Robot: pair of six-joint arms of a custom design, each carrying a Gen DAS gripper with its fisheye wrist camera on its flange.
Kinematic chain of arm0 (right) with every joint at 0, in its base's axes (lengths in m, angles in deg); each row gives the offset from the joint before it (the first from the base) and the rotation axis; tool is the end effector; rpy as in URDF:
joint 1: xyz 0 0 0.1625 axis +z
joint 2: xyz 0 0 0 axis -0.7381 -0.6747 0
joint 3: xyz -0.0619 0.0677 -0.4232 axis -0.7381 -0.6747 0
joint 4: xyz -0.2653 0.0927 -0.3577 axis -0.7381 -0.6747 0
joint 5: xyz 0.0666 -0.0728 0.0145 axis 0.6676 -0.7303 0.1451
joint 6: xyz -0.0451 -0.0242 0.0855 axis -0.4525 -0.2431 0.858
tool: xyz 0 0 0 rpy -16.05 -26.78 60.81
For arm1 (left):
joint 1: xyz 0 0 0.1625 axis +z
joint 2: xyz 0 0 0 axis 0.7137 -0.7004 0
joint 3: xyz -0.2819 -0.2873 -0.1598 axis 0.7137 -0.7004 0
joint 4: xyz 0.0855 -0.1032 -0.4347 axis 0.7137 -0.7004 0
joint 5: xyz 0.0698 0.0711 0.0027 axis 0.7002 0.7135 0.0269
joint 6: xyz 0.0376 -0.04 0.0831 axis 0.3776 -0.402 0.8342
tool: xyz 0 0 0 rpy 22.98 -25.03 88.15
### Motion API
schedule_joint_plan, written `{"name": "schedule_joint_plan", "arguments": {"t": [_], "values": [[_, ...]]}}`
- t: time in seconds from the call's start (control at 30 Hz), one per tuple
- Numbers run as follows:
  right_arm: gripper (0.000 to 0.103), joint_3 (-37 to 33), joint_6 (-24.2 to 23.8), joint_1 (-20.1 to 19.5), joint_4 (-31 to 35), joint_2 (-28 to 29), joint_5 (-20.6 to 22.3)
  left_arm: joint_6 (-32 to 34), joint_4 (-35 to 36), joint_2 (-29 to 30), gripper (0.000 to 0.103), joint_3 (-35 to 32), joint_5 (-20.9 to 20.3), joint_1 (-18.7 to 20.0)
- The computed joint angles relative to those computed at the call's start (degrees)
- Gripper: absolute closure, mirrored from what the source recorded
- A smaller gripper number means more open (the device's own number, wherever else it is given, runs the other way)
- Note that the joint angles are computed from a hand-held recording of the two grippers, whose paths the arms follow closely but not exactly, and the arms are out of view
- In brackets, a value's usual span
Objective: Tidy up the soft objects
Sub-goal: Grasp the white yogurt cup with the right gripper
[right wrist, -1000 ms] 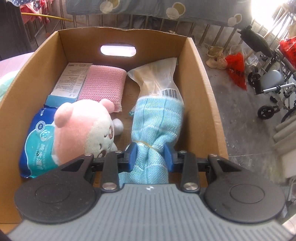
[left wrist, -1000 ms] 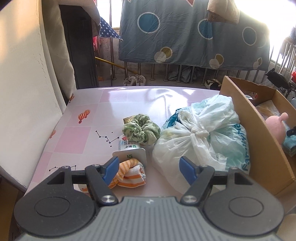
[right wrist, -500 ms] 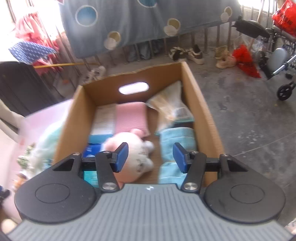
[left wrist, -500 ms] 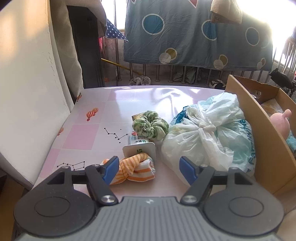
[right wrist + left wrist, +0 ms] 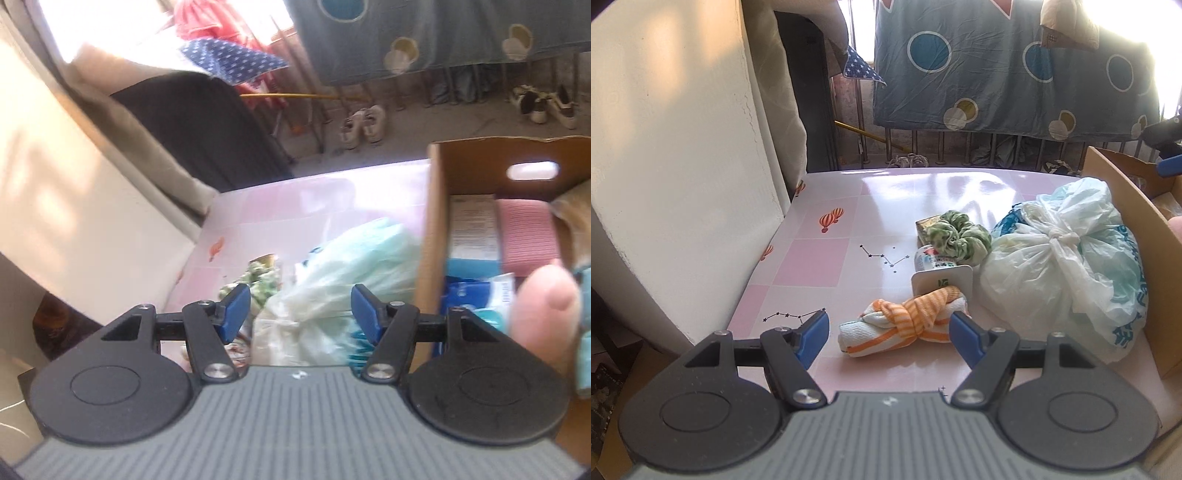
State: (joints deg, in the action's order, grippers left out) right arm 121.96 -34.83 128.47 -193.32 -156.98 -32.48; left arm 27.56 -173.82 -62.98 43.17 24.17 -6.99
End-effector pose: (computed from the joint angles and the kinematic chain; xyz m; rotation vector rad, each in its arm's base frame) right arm 0.0275 -0.6418 0.4247 0.2994 -2.7390 0.9476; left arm -0.3292 -0.5403 0.0128 0.5788 2.1858 -0.8811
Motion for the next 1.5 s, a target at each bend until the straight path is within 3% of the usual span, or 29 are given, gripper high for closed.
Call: {"name": "schedule_joint_plan", "arguments": {"t": [0.13,0.23,0.43,0.63,0.8,1.0,1.1,1.2,1.5], "values": [[0.043,-1.3,0.5,2.1,2.1,4.7,2.3,3.0,-4.2,0.9,0.032,-0.7,0.6,1.1],[0.051,-0.3,-3.1,4.2,-0.2,8.2,0.8,6.4,-6.9,1.8,0.041,-2.0,-0.5,2.2],[0.072,-0.5,-7.0,6.1,-2.9,14.5,-2.1,14.8,-10.8,4.0,0.054,-4.9,-6.5,5.1],[0.074,-3.2,-8.7,5.4,-4.2,18.7,-5.5,19.0,-8.4,5.7,0.063,-8.5,-12.8,8.2],[0.074,-4.5,-8.6,4.4,-2.3,19.6,-5.1,19.3,-7.1,5.5,0.063,-8.9,-16.1,9.7],[0.073,-6.3,-8.3,4.1,-3.5,22.3,-7.4,19.2,-4.3,6.1,0.062,-11.0,-18.7,11.2],[0.073,-7.2,-8.4,4.0,-3.4,23.5,-8.2,17.4,-1.7,6.4,0.052,-12.7,-19.8,12.1],[0.073,-7.7,-9.1,3.8,-4.4,24.5,-8.5,15.4,1.1,6.7,0.052,-14.4,-21.4,13.0],[0.08,-8.1,-8.8,3.1,-5.8,24.8,-5.5,16.4,-0.8,7.3,0.057,-14.6,-23.6,13.7]]}}
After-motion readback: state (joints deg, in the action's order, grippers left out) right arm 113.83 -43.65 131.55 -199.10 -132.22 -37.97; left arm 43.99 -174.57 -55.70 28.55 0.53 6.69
